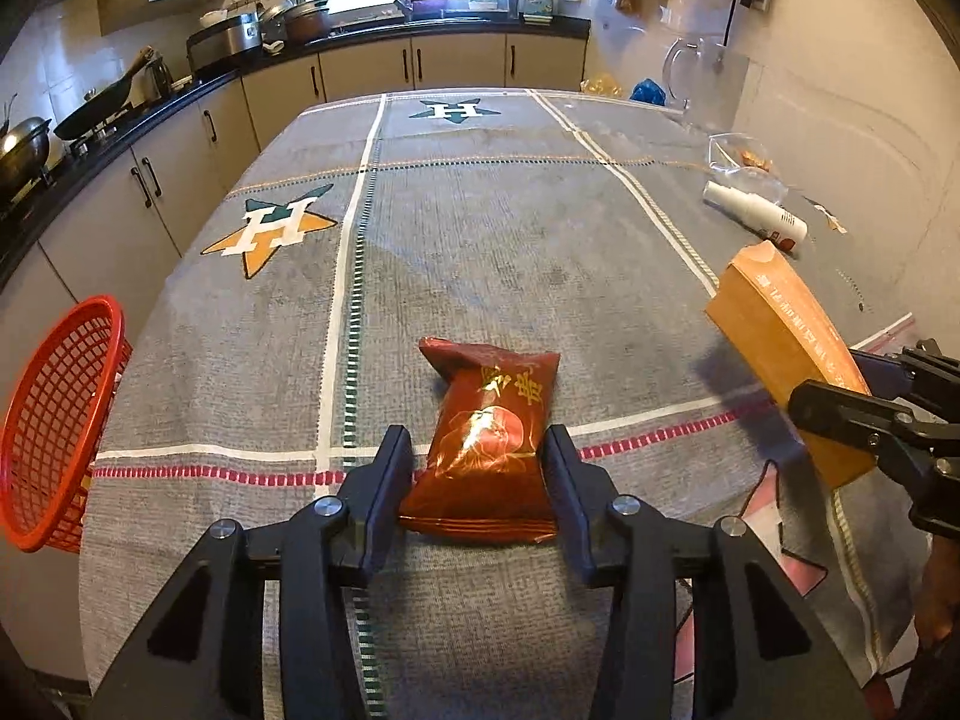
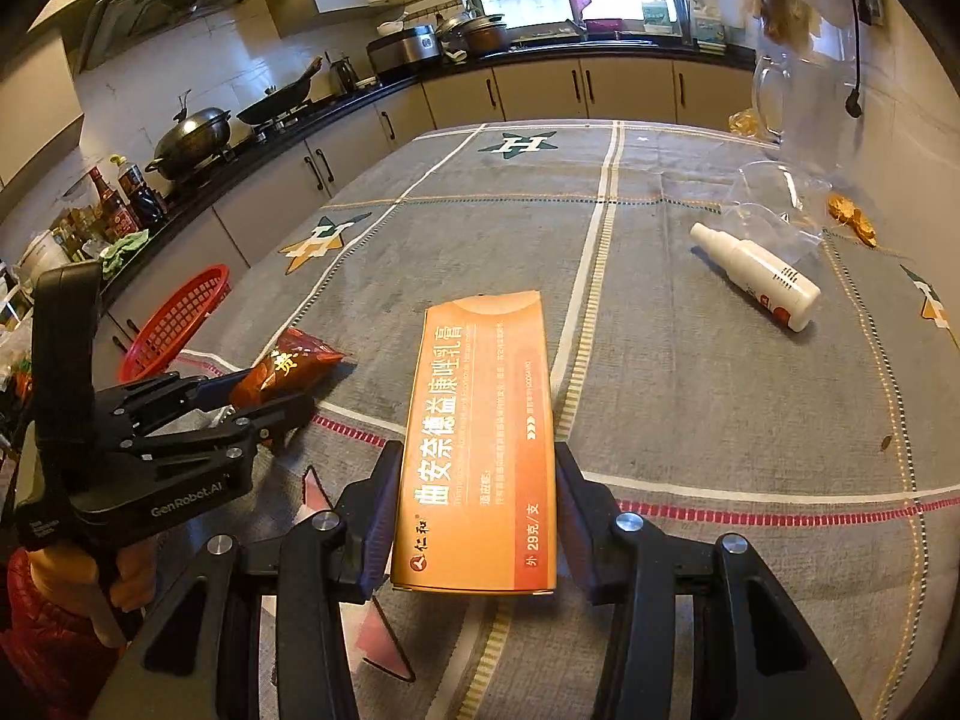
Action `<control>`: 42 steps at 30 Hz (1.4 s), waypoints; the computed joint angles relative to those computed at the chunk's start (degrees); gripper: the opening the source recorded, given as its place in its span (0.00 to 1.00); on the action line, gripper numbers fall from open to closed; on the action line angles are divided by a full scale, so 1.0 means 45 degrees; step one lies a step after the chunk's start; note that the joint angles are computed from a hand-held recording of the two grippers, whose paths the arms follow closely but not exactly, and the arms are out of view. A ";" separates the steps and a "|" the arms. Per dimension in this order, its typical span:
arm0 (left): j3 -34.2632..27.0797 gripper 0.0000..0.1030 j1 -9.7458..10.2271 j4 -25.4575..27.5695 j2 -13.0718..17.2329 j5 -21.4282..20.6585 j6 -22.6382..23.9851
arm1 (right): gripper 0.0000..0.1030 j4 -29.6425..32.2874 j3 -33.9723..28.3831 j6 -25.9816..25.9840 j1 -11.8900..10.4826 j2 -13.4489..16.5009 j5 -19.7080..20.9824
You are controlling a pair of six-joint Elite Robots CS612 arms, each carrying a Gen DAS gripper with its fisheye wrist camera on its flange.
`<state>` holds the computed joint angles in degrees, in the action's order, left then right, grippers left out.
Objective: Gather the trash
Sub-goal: 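Grasp the red snack bag with the left gripper while the right gripper grasps the orange box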
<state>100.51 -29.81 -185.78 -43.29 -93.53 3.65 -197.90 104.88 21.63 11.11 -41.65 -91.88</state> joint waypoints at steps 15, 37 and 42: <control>0.0586 0.37 0.0073 -0.1743 -0.0187 -0.0018 -0.0659 | 0.50 -0.0155 -0.0099 -0.0249 0.0237 -0.0023 0.0007; 0.0468 0.38 0.0107 0.1069 -0.0541 0.0137 0.0054 | 0.50 0.0051 -0.0196 -0.0271 0.0289 0.0015 0.0319; 0.0462 0.38 0.0058 0.1271 -0.0573 0.0339 0.0313 | 0.50 -0.0067 -0.0145 -0.0273 0.0265 0.0017 0.0446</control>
<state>102.58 -29.55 -180.06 -45.87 -92.01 5.06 -198.21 104.23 20.41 12.30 -41.57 -89.88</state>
